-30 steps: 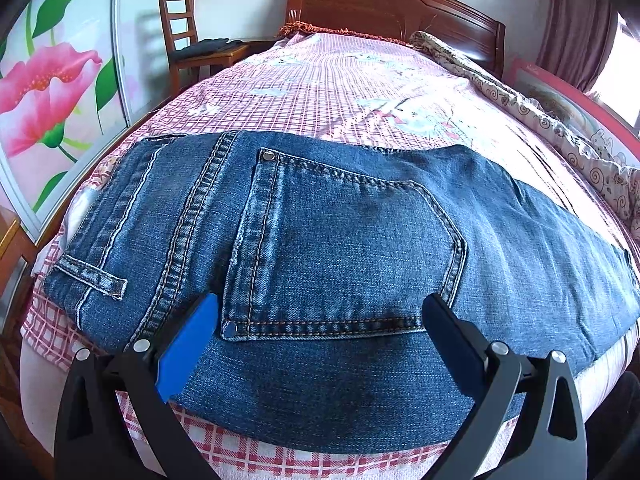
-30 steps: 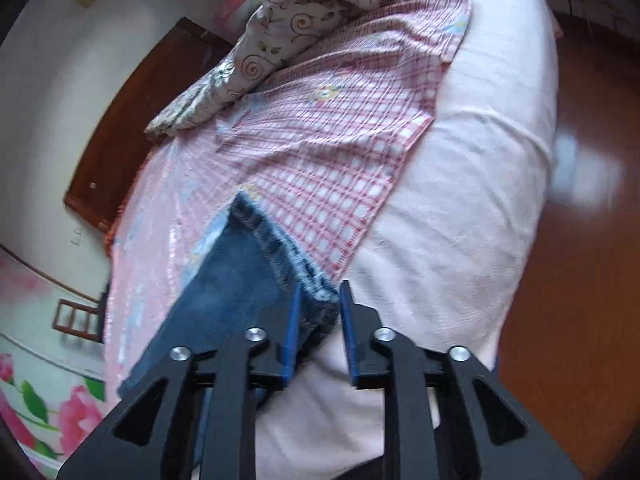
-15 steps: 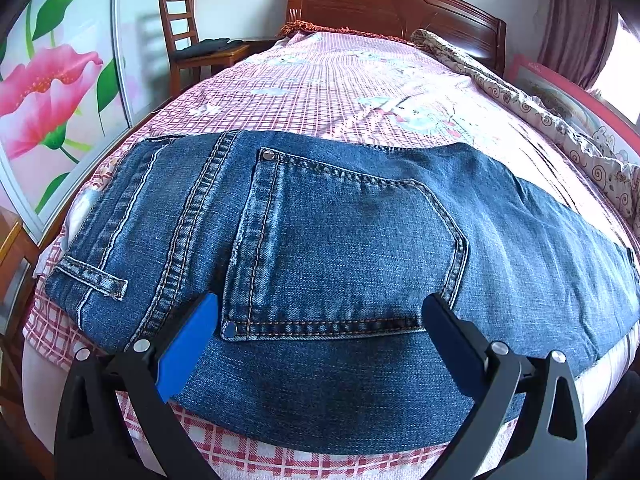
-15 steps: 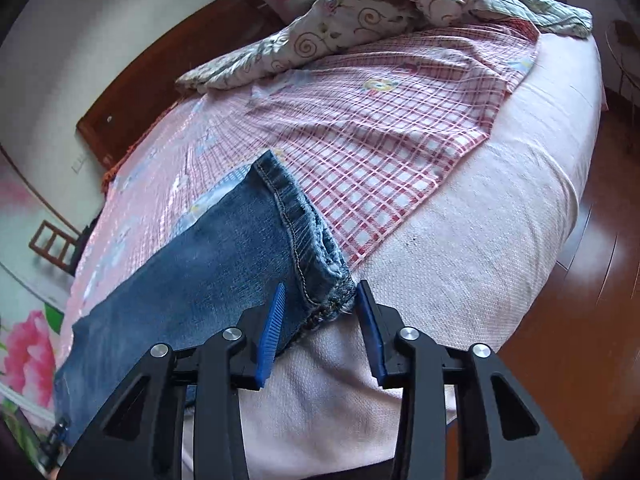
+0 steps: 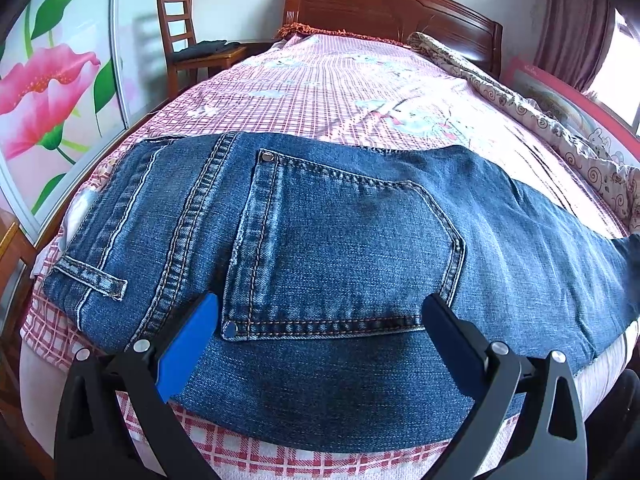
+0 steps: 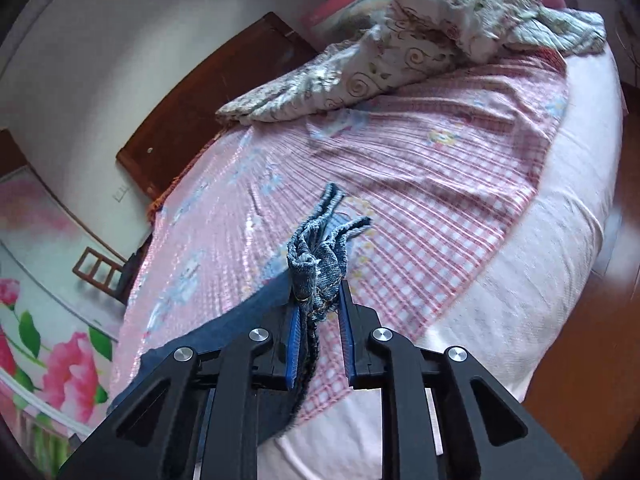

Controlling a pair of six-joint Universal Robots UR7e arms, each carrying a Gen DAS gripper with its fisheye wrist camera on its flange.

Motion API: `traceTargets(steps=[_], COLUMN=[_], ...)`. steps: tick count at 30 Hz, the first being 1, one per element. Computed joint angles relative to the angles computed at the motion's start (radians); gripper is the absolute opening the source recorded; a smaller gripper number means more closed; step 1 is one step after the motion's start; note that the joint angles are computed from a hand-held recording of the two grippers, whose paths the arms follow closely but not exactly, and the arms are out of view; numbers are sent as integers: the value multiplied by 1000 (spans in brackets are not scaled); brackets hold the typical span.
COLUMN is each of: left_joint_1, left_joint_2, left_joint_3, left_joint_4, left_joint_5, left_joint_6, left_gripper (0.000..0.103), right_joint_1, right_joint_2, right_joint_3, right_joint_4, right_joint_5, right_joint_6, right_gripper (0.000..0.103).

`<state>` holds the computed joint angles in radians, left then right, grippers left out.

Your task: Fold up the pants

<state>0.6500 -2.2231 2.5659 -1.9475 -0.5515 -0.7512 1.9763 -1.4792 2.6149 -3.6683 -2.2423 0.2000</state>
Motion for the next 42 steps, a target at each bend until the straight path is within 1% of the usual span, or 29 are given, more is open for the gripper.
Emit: traceTargets(steps=[3,6,11,15,17,18,19,20,22,25,26,27,28,29,30,31,32,34,35,36,37,38,39,40,41,42], left_joint_1=[-2,-4,-1,0,3,4,5,7,7,3,0,-1,-1,-2,0,2,7,15,15,15,14,13,10,8,6,5], left_joint_2=[-10,-20,-39,-53,-56,-55,-56,-58,-70,-71,-73,-75,-75,-77,-77,-77,-80,-85,-86,-86,-86,-85,-84,-83,-81,-81], left_joint_3=[7,12,21,24,27,27,27,30,34,40,43,45,46,45,43,40,38,36,37,38,39,42,44,47,48,49], left_joint_4=[-11,-21,-50,-66,-77,-83,-87,-98,-105,-113,-114,-115,-117,-111,-109,-112,-120,-133,-137,-138,-140,-142,-143,-143,-142,-139], left_joint_5=[2,2,-7,-15,-17,-18,-19,-22,-23,-17,-15,-13,-13,-12,-15,-20,-30,-44,-47,-47,-45,-41,-36,-31,-26,-23], left_joint_6=[5,13,52,68,78,82,86,92,99,97,95,95,95,91,93,100,111,131,138,140,142,142,141,139,138,135], left_gripper=[101,101,101,101,101,101,101,101,101,101,101,101,101,101,101,101,101,101,101,101,101,101,101,101,101,101], right_joint_1=[77,144,210,239,250,258,266,268,275,329,345,350,344,342,364,364,358,341,327,317,317,319,323,322,319,315], right_joint_2=[78,200,439,634,723,761,788,791,773,764,773,783,790,808,806,799,765,706,680,660,657,661,673,693,723,749], right_joint_3=[-87,-185,-337,-442,-491,-508,-513,-510,-516,-510,-516,-526,-534,-539,-541,-530,-516,-469,-450,-436,-442,-459,-480,-500,-525,-542], right_joint_4=[31,58,147,262,352,372,350,333,357,336,352,405,487,527,525,508,522,449,414,376,355,347,338,315,289,276], right_joint_5=[11,45,131,152,121,81,49,46,45,15,2,-9,-11,-14,-31,-6,61,178,216,215,172,89,21,-27,-64,-83], right_joint_6=[-20,-51,-89,-145,-190,-200,-215,-219,-210,-288,-308,-307,-301,-303,-309,-319,-290,-249,-226,-196,-166,-158,-177,-210,-252,-288], right_gripper=[17,17,17,16,16,16,17,17,17,17,17,23,48,50,52,52,52,52,52,52,52,52,54,63,68,70])
